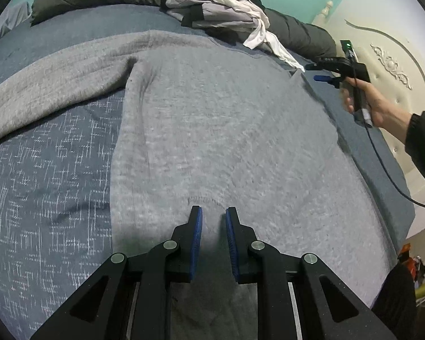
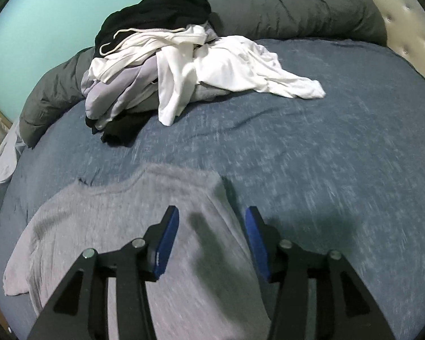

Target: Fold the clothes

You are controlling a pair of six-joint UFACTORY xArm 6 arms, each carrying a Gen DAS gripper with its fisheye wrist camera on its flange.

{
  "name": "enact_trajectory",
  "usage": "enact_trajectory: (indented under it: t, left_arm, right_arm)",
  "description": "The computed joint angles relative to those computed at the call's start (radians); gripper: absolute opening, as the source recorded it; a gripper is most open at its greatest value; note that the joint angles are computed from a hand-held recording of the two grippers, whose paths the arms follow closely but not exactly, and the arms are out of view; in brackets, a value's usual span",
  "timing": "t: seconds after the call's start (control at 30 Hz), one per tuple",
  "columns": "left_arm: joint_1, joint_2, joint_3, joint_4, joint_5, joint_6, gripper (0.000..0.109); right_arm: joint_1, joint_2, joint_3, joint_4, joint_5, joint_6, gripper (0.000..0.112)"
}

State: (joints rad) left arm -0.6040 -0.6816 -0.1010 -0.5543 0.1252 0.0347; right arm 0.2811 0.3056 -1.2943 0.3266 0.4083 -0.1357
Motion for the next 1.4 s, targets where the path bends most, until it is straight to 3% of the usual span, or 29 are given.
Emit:
enact_trajectory:
  t: [0.13, 0.2, 0.4, 0.6, 0.7, 0.93, 1.07, 1.2, 1.3, 1.4]
  left_arm:
    - [-0.010, 0.060, -0.031, -0.076, -0.002, 0.072, 0.019]
    - [-0.015, 0.076, -0.037, -0.095, -0.004, 0.090, 0.019]
    - [-0.022, 0.103, -0.046, -0.095, -0.015, 0.100, 0.019]
    - [-0.026, 0.131, -0.053, -0.051, -0.020, 0.077, 0.018]
    - [-0.028, 0.135, -0.062, -0.127, -0.013, 0.135, 0.018]
    - [-0.020, 0.121, -0.061, -0.135, -0.004, 0.144, 0.018]
    - [-0.021, 0.110, -0.053, -0.118, -0.006, 0.124, 0.018]
    - [-0.008, 0.093, -0.049, -0.098, 0.009, 0.114, 0.018]
    - [-0.006, 0.092, -0.049, -0.092, 0.011, 0.110, 0.018]
    - [-0.012, 0.104, -0.051, -0.093, 0.000, 0.112, 0.018]
  right_arm:
    - [0.000, 0.080, -0.092, -0.107, 0.048, 0.068, 0.044]
    - [-0.002, 0.103, -0.109, -0.105, 0.048, 0.062, 0.010]
    - [-0.008, 0.146, -0.133, -0.241, -0.008, 0.160, 0.007]
    - [-0.016, 0.210, -0.196, -0.319, 0.034, 0.222, 0.007]
    - [-0.024, 0.222, -0.212, -0.275, 0.035, 0.197, 0.008]
    - [-0.040, 0.165, -0.154, -0.145, -0.042, 0.130, 0.008]
    - [-0.039, 0.102, -0.085, 0.009, -0.084, -0.022, 0.009]
    - [-0.019, 0.048, -0.025, 0.200, -0.067, -0.231, 0.009]
    - [-0.008, 0.051, -0.011, 0.126, -0.016, -0.203, 0.009]
    - [-0.011, 0.110, -0.068, -0.023, 0.037, -0.050, 0.009]
